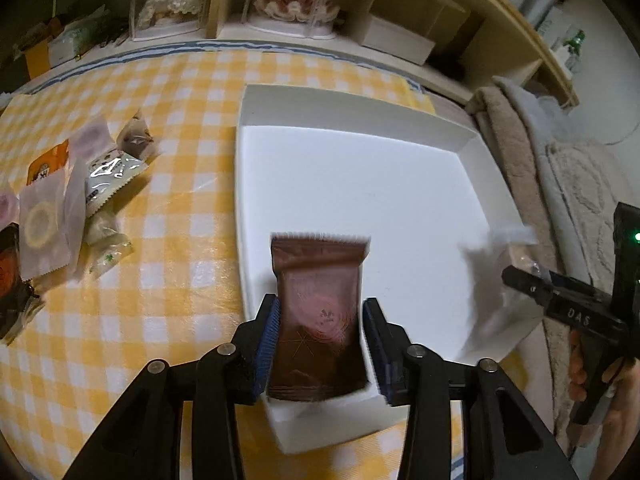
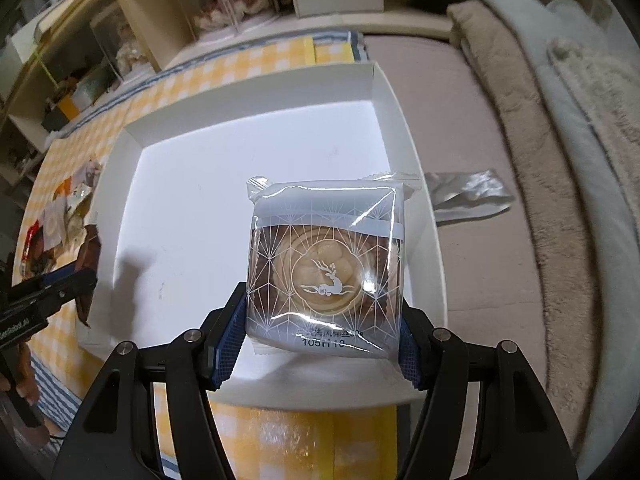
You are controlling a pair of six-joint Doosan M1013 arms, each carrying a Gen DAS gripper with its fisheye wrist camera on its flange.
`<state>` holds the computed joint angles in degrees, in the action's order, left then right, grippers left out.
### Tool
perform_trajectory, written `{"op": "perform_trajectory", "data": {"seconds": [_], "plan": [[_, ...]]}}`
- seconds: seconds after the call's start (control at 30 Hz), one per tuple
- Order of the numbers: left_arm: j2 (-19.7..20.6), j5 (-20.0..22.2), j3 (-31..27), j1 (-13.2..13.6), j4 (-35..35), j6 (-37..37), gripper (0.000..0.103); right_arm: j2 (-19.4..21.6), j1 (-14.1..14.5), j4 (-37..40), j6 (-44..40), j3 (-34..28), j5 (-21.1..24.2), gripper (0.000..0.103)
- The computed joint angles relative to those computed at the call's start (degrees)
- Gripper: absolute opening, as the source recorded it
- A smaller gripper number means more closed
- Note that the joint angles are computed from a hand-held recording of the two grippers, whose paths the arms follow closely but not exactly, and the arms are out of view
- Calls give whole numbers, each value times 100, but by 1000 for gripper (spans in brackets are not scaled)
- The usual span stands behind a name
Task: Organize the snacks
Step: 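Carry both snacks to the white tray and open both tools to release them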
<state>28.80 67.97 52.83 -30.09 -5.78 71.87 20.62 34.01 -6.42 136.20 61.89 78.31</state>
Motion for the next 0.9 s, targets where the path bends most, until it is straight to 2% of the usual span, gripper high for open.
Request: {"op": "perform_trajectory", "data": {"seconds": [0.03, 0.1, 0.23, 0.33, 0.43, 0.67, 0.9], "plan": [[24, -7, -17, 6, -20, 81, 57, 16, -2, -36, 40, -4, 38, 67], [-18, -47, 13, 10, -92, 273, 64, 53, -15, -131, 157, -37, 148, 80], [-75, -83, 61, -67, 146, 541, 81, -15, -35, -21, 195, 28, 64, 88], [-113, -32, 50, -133, 223, 619, 91, -16, 26, -80, 141, -5, 164, 102], [-159, -75, 86, -184, 282, 619, 103, -60, 139, -228, 183, 11, 229, 103], [-328, -160, 252, -257, 320, 637, 103, -244, 373, -620, 583, 156, 90, 103], [-720, -264, 619, -234, 312, 678, 103, -367, 511, -870, 925, 161, 72, 103]]}}
